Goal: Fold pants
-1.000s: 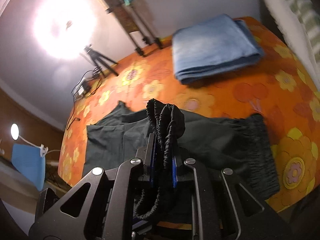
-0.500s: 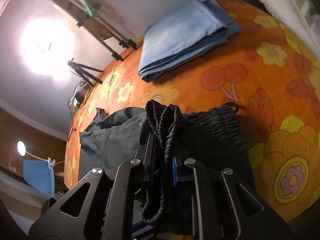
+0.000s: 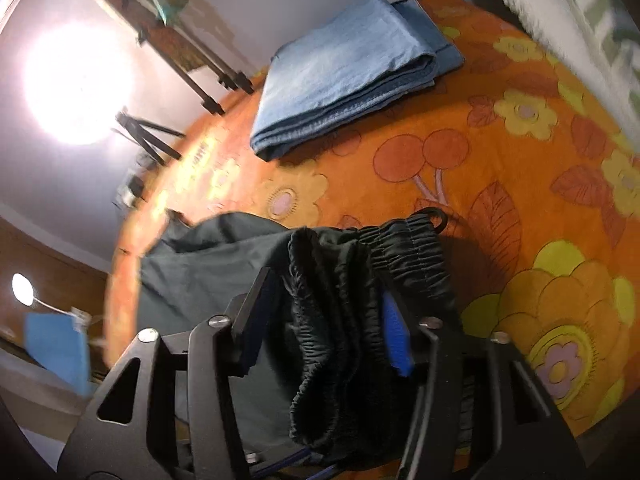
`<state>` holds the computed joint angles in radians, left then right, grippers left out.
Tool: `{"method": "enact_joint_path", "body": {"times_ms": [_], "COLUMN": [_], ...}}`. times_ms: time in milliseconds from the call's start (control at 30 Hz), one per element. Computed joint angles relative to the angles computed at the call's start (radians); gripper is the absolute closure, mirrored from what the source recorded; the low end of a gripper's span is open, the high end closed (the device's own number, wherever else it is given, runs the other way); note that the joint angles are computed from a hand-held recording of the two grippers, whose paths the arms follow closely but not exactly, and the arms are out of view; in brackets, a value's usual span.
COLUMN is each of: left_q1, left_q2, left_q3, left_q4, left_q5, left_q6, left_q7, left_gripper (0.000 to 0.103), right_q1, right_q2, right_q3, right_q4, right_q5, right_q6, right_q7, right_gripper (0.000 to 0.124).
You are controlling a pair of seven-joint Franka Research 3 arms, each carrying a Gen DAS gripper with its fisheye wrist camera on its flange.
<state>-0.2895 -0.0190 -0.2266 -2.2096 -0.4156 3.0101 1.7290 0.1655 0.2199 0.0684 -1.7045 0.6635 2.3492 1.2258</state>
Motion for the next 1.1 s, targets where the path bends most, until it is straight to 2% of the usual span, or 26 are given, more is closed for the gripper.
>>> {"method": "enact_joint_path", "body": {"times_ms": [33, 133, 200, 267, 400, 500, 533, 600, 633, 667, 733, 833, 900, 1033, 1100], "left_q1": [0.001, -0.013, -0.029, -0.023, 0.073, 0.177, 0.201, 0.266, 0.297, 0.307, 0.323, 0.317, 0.299, 0.293, 0.288], "left_q2": [-0.018, -0.089, -0.164, -0.244, -0.395, -0.493, -0.52, -0.559, -0.572, -0.566, -0.572, -0.566, -0.557, -0.564, -0.57], "left_q3": [0.003, 0.035, 0.076, 0.108, 0.125, 0.123, 0.123, 0.115, 0.114, 0.124, 0.146, 0.18, 0.207, 0.222, 0.232], "left_q4": [-0.014, -0.075, -0.136, -0.202, -0.318, -0.388, -0.409, -0.443, -0.455, -0.459, -0.476, -0.49, -0.494, -0.501, -0.506], "left_q5": [-0.009, -0.045, -0.064, -0.032, 0.112, 0.215, 0.242, 0.301, 0.325, 0.338, 0.354, 0.381, 0.395, 0.434, 0.445], "left_q6": [-0.007, -0.022, -0.044, -0.06, -0.104, -0.152, -0.162, -0.177, -0.187, -0.183, -0.189, -0.196, -0.196, -0.207, -0.21], "left_q7": [0.01, 0.035, 0.042, 0.013, -0.118, -0.227, -0.255, -0.322, -0.356, -0.378, -0.428, -0.47, -0.487, -0.514, -0.515], "left_gripper": [0.08, 0.073, 0.073, 0.072, 0.072, 0.072, 0.072, 0.072, 0.072, 0.072, 0.072, 0.072, 0.072, 0.072, 0.072], "right_q1": [0.003, 0.005, 0.006, 0.015, 0.061, 0.084, 0.087, 0.092, 0.09, 0.085, 0.086, 0.115, 0.14, 0.188, 0.221], "right_q2": [0.0, -0.019, -0.04, -0.066, -0.068, -0.069, -0.081, -0.112, -0.127, -0.149, -0.17, -0.163, -0.118, 0.011, 0.087], "right_q3": [0.0, 0.004, 0.008, 0.008, -0.019, -0.038, -0.04, -0.04, -0.034, -0.018, 0.011, 0.042, 0.059, 0.083, 0.083], "right_q4": [0.001, -0.021, -0.044, -0.074, -0.094, -0.098, -0.112, -0.148, -0.162, -0.179, -0.182, -0.143, -0.075, 0.082, 0.164], "right_q5": [-0.012, 0.005, 0.026, 0.025, -0.193, -0.352, -0.381, -0.427, -0.419, -0.36, -0.235, -0.116, -0.096, -0.141, -0.201], "right_q6": [0.0, 0.031, 0.067, 0.12, 0.18, 0.202, 0.232, 0.312, 0.343, 0.378, 0.395, 0.334, 0.237, 0.078, 0.033], "right_q7": [-0.003, -0.026, -0.065, -0.099, 0.035, 0.143, 0.163, 0.204, 0.203, 0.156, 0.031, -0.126, -0.166, -0.147, -0.104], "right_gripper": [0.102, 0.106, 0.106, 0.107, 0.104, 0.082, 0.078, 0.078, 0.078, 0.078, 0.078, 0.078, 0.078, 0.078, 0.078]}}
